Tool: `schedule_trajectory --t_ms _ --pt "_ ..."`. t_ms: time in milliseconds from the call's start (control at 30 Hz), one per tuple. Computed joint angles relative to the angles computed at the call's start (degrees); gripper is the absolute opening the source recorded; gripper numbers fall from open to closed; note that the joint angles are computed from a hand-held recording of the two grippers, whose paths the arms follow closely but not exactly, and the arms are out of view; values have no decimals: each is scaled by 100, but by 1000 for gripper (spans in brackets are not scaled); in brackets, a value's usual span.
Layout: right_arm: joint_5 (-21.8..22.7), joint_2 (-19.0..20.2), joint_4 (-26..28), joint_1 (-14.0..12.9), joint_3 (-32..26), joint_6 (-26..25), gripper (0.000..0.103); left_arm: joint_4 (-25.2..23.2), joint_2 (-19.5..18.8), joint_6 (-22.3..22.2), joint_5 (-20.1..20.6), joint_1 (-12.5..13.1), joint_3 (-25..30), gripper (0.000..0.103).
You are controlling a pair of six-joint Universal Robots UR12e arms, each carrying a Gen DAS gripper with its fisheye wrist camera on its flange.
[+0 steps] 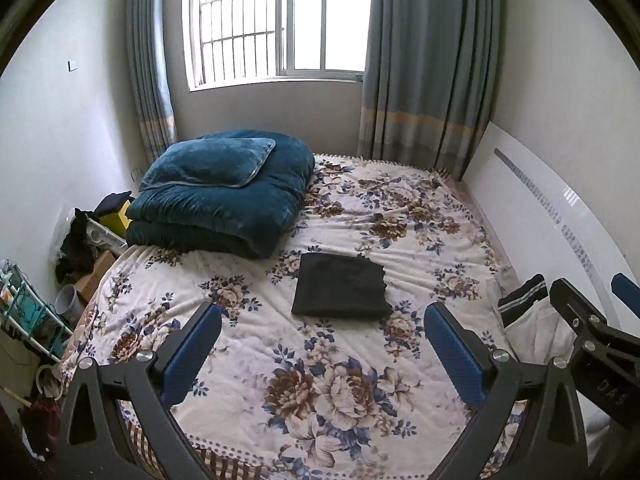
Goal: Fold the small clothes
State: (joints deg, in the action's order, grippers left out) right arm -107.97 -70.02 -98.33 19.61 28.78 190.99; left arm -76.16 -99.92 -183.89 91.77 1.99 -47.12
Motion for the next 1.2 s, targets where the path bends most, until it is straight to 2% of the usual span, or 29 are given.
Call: schedule_trajectory --t_ms 300,667,1200 --pt "-72 -24 -77 4 9 -118 103 38 43 -59 58 -36 -44 103" --pt "184 0 -34 -57 -59 -174 103 -16 120 -116 198 -10 -98 103" --pt "340 47 33 -79 -147 -205 103 -65 46 -71 137 33 47 103"
